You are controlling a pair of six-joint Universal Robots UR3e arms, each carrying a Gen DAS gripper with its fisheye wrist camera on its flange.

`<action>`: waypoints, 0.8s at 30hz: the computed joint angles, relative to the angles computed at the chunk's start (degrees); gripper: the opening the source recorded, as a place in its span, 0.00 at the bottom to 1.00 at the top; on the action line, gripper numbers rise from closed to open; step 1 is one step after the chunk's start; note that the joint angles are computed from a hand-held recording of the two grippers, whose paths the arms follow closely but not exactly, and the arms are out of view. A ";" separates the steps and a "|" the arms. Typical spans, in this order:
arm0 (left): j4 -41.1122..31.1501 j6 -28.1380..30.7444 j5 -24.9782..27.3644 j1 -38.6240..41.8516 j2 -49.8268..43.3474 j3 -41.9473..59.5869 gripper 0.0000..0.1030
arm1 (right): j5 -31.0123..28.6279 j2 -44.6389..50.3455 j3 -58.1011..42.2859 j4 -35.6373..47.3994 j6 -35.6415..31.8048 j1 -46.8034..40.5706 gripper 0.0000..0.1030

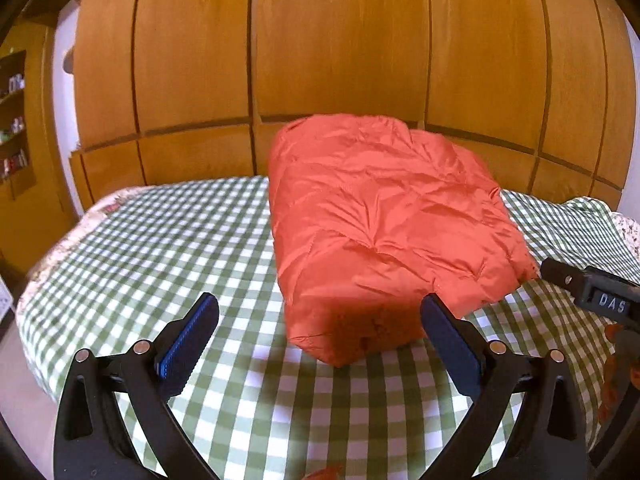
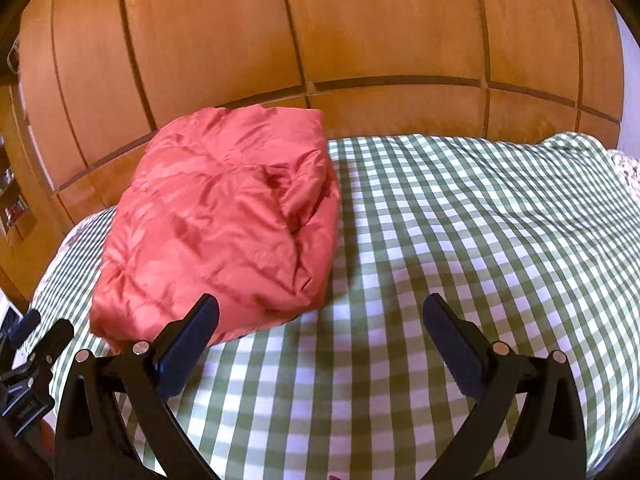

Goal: Fold small clothes

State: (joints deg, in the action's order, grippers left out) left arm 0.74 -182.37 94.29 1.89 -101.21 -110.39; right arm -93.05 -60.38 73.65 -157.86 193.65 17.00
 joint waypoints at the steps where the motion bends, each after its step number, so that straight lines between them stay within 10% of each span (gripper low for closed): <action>1: 0.25 -0.20 0.97 -0.47 0.35 -0.34 0.97 | -0.83 -0.23 0.08 0.06 -0.32 0.60 0.98; 24: -3.79 -4.19 8.27 -1.22 2.65 -1.04 0.97 | -9.01 -1.27 0.65 -1.06 -2.26 5.99 0.98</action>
State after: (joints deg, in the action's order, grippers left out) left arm -3.05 -186.56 102.56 0.67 -98.57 -111.43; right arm -102.06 -61.65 74.29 -158.91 191.39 22.99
